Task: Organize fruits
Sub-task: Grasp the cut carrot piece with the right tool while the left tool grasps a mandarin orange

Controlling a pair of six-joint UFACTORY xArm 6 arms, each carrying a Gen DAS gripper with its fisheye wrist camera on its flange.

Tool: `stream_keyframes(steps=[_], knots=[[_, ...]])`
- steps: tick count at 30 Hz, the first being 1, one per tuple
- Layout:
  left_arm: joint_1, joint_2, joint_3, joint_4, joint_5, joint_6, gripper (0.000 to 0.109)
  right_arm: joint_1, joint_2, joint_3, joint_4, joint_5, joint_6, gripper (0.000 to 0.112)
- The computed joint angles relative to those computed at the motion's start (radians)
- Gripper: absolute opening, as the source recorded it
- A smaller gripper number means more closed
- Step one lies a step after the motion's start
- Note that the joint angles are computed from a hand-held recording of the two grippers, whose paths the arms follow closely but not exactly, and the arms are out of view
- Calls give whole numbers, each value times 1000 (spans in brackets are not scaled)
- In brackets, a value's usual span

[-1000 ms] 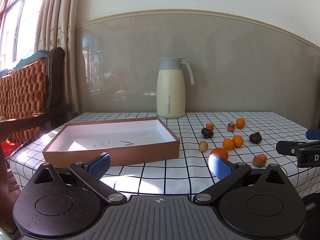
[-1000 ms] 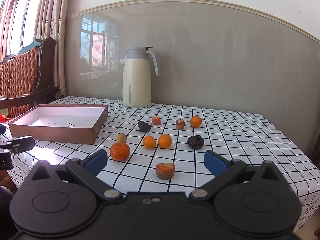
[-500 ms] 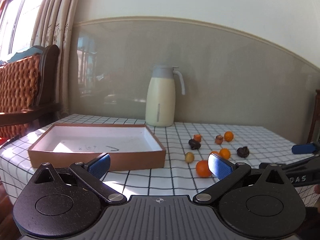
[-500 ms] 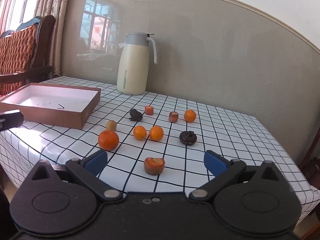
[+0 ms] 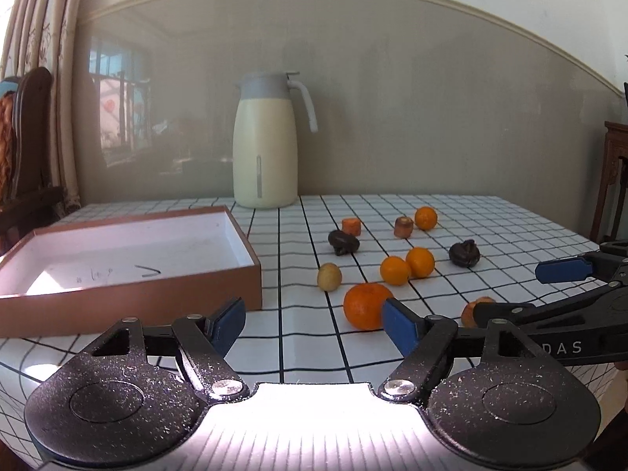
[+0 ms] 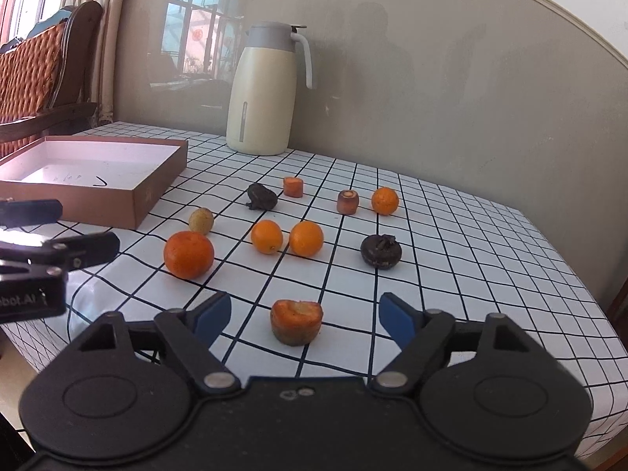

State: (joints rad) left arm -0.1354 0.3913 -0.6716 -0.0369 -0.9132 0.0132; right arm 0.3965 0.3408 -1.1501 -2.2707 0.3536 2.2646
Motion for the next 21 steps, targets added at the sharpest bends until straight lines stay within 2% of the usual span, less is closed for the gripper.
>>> stream_keyframes(steps=[3, 5, 6, 8, 12, 14, 19, 21], knots=[[-5, 28, -35, 4, 21, 2, 77, -17, 45, -47, 29, -42, -47, 59], [-12, 41, -53, 3, 24, 17, 77, -28, 68, -74, 17, -69, -31, 50], [-18, 49, -64, -2, 32, 31, 77, -37, 83, -92, 19, -92, -32, 49], [-25, 60, -79, 4, 47, 28, 77, -51, 110, -117, 42, -119, -52, 38], [-34, 84, -125, 11, 101, 18, 77, -73, 135, -149, -4, -114, 46, 27], [-48, 100, -150, -14, 119, 35, 77, -84, 150, -173, -56, -129, 118, 27], [-73, 140, -212, -64, 158, 70, 76, -94, 178, -219, -127, -151, 200, 26], [-82, 150, -228, -82, 172, 86, 66, -97, 187, -231, -146, -152, 214, 26]])
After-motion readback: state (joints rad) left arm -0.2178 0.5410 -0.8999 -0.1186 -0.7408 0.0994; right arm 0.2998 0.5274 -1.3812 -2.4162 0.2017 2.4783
